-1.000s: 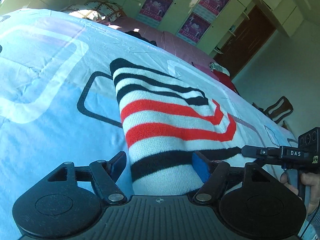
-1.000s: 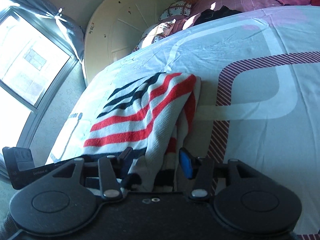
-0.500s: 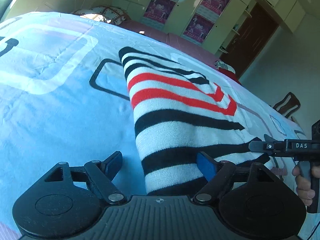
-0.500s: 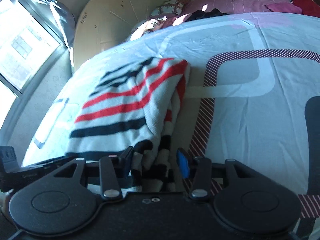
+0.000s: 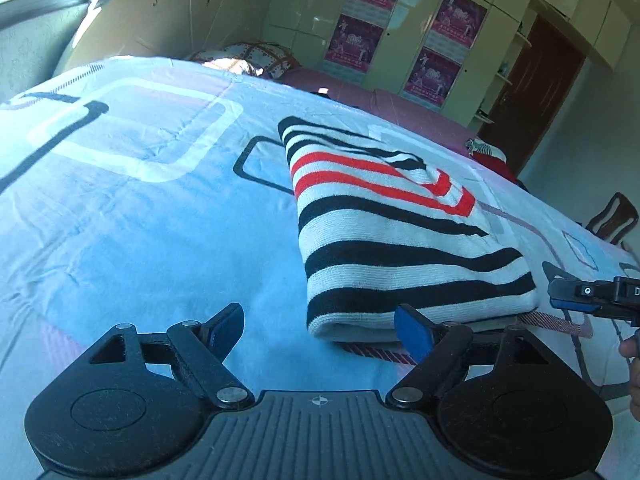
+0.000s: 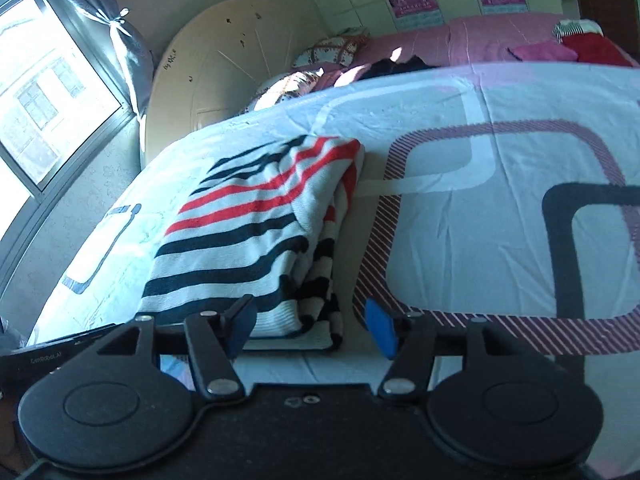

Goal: Fold small clothes

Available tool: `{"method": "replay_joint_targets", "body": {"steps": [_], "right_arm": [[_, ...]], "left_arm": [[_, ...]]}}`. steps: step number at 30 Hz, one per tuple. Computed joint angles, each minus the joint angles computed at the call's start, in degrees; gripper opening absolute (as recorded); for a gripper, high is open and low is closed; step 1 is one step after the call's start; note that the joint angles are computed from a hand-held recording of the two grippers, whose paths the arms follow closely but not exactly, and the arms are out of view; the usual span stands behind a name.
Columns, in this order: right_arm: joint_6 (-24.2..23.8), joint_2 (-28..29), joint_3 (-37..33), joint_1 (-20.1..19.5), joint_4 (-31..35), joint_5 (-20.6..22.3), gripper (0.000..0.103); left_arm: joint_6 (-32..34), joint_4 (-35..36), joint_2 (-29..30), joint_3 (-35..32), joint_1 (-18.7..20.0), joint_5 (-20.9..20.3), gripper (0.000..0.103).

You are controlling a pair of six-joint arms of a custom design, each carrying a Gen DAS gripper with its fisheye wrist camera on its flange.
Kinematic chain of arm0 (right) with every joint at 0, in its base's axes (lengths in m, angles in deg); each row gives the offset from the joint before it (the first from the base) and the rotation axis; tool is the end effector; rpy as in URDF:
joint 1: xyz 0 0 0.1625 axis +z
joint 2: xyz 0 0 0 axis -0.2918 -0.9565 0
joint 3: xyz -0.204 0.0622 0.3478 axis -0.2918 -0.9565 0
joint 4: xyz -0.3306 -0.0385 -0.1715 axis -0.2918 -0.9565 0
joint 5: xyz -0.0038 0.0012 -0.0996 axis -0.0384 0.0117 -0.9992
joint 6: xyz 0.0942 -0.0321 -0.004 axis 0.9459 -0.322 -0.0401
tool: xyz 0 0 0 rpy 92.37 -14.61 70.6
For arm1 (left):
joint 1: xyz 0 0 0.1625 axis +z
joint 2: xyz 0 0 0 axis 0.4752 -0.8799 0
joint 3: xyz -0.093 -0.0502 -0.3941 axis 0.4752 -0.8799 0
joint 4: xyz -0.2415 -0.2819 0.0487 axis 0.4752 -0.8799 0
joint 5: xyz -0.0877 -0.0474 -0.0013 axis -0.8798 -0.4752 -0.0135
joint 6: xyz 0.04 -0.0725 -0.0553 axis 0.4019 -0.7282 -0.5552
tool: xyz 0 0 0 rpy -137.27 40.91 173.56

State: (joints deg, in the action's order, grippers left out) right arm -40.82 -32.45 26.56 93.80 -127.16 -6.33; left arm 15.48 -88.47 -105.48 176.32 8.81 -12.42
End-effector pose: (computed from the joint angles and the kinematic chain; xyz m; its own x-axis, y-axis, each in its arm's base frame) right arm 0.0186 -0.4717 0.4323 -0.9306 -0.0487 0.3627 -0.2781 0.7384 -0.6144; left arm -0.3777 -0.5404 0.0185 -0.8506 0.1847 -0.4923 0.4614 0.7112 -0.5304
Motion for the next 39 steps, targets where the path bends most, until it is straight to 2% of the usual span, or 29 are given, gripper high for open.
{"method": "replay_joint_targets", "body": {"steps": [1, 2, 3, 7, 14, 16, 18, 20, 24, 28, 33, 39], "right_arm": [[-0.7, -1.9, 1.3, 0.6, -0.3, 0.4, 0.064], [-1.3, -4.0, 2.7, 1.3, -0.6, 0.5, 0.07], [-2.0, -6.0, 4.0, 2.1, -0.9, 0.2, 0.074], [-4.1, -14.8, 9.1, 6.3, -0.5, -2.4, 0.079], [-5.3, -29.9, 17.6, 14.2, 1.6, -10.3, 0.087], [-5.4, -33.0, 19.3, 17.2, 2.3, -13.7, 0.087], [-4.7, -36.1, 20.3, 18.9, 4.1, -14.6, 0.087], [-2.9, -38.2, 20.8, 21.5, 5.3, -16.4, 0.087], [-2.2, -38.6, 21.4, 29.5, 5.0, -23.4, 0.088], [-1.1, -37.5, 21.7, 34.1, 2.5, -27.4, 0.088], [-2.1, -36.2, 21.9, 37.1, -0.5, -30.2, 0.088], [-1.1, -36.6, 22.1, 38.1, 0.0, -31.2, 0.088]], "left_arm": [[-0.6, 0.0, -0.5, 0.9, -1.5, 1.7, 0.094], [-0.9, -0.3, -1.3, 2.4, -3.6, 4.0, 0.1], [-1.2, -0.3, -1.9, 3.5, -5.2, 5.3, 0.102], [-7.0, 4.7, -5.4, 7.9, -12.0, 9.4, 0.102], [-24.0, 16.0, -13.3, 17.1, -24.9, 13.8, 0.103], [-29.3, 19.3, -15.4, 19.3, -28.3, 14.4, 0.103], [-34.2, 23.5, -17.1, 20.4, -31.1, 14.5, 0.103], [-36.1, 25.2, -18.2, 21.6, -33.3, 14.2, 0.103], [-39.1, 29.1, -19.8, 22.2, -36.7, 14.2, 0.103], [-40.4, 30.1, -20.1, 21.7, -38.2, 14.9, 0.103], [-41.7, 32.2, -20.6, 21.5, -39.2, 15.5, 0.103], [-41.8, 32.4, -21.1, 21.5, -39.3, 15.4, 0.103]]}}
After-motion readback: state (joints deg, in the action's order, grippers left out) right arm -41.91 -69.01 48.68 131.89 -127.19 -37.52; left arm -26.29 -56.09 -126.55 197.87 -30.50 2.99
